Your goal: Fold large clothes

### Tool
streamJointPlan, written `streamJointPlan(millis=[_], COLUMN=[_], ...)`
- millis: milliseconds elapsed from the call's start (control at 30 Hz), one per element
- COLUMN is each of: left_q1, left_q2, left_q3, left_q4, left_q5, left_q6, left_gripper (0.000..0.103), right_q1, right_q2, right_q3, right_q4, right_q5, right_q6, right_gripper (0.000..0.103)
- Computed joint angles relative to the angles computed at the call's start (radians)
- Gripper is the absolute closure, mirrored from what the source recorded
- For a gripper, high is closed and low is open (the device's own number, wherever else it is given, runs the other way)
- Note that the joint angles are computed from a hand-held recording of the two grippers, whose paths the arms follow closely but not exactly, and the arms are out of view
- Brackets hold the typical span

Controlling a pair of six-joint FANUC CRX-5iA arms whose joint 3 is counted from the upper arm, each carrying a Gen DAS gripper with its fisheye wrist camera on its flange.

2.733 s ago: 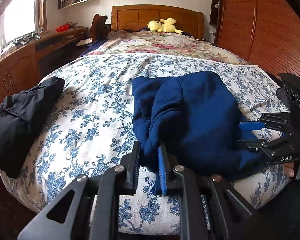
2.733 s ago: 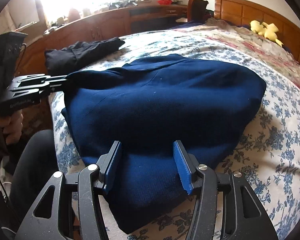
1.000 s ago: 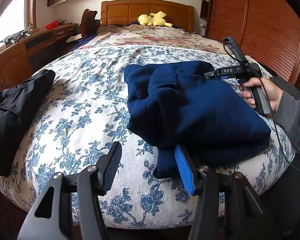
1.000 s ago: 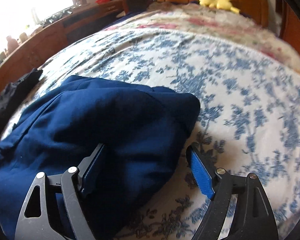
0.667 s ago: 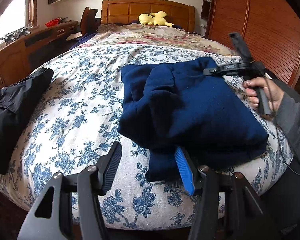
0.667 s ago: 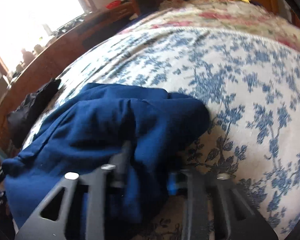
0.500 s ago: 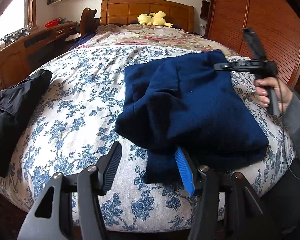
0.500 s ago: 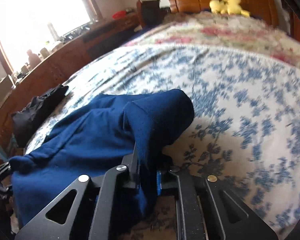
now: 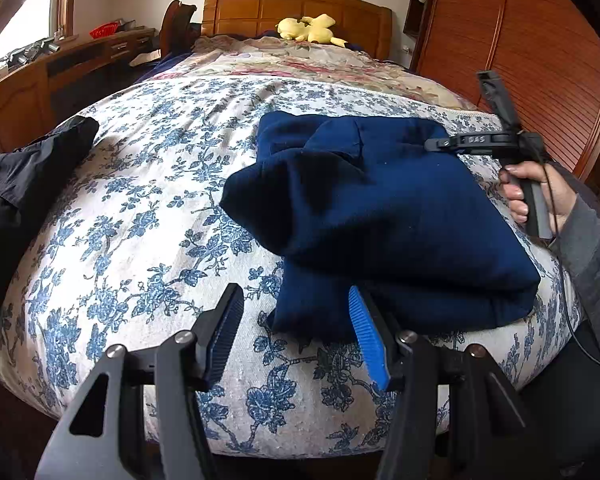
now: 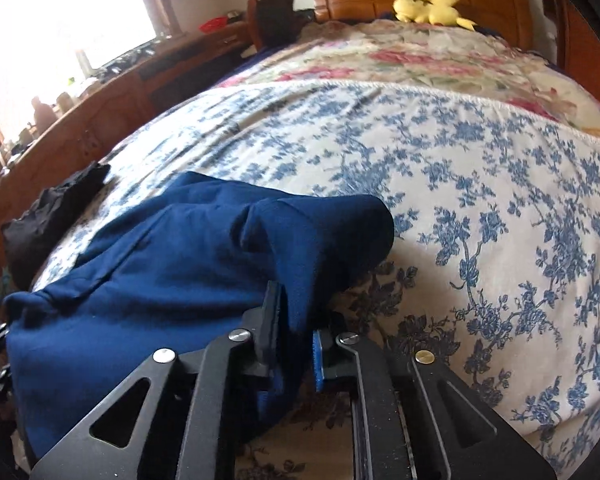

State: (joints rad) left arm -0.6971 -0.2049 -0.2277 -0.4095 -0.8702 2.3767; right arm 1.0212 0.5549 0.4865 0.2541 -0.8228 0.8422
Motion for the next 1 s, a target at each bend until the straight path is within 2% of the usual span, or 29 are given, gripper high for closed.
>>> streamJointPlan(millis=[100,167,200,300,500,600,667,700,733,767,800,833,1000], left_q1=[-0.006,-0.009,-0.010,0.009,0.015,0.015,0.009,0.012,0.028,0.030,0.023,0.019,-0.008], left_q2=[0.003,0.004,0.006,0.010,0.008,0.011,0.013,0.011,0.001,-0.001,0.002,0.003,-0.004], left_q3=[0.001,0.000,0.000,-0.011,-0.018,-0.016,-0.014,-0.019,-0.039,-0.044,-0.035,-0.032,-0.009], left_q4=[-0.004,-0.004,-0.004,0.033,0.037,0.031,0.021,0.025,0.062,0.074,0.061,0.057,0.000], left_q5=[-0.004,-0.005,-0.004,0.008,0.022,0.023,0.023,0.030,0.060,0.068,0.058,0.057,0.035], left_q6=[0.013,0.018,0.019,-0.003,0.003,0.003,0.007,0.004,-0.028,-0.036,-0.029,-0.037,-0.004], left_gripper=[0.049,0.049,0.049,0.049,0.049,0.049,0.050,0.053,0.063,0.065,0.070,0.082,0.092], right_q1=[-0.006,-0.014,-0.019,-0.030,-0.020,-0.014,-0.010,-0.010,-0.008,-0.005,0.001,0.007,0.019], right_q2=[0.035,0.040,0.039,0.039,0.031,0.024,0.014,0.006,-0.008,-0.016,-0.023,-0.029,-0.063], right_q3=[0.035,0.035,0.034,0.035,0.021,0.007,-0.012,-0.024,-0.049,-0.065,-0.079,-0.091,-0.142], right_q4=[-0.020,-0.051,-0.072,-0.132,-0.127,-0.116,-0.084,-0.077,-0.060,-0.037,-0.008,0.025,0.097], right_q5=[-0.025,-0.005,0.008,0.029,0.047,0.067,0.078,0.090,0.115,0.131,0.142,0.153,0.212], right_q6=[-0.002,0.004,0.005,0.007,-0.001,0.006,-0.025,-0.046,-0.076,-0.094,-0.107,-0.117,-0.156], right_gripper=[0.070,0.055,0.052,0.050,0.050,0.061,0.075,0.078,0.083,0.086,0.087,0.089,0.092])
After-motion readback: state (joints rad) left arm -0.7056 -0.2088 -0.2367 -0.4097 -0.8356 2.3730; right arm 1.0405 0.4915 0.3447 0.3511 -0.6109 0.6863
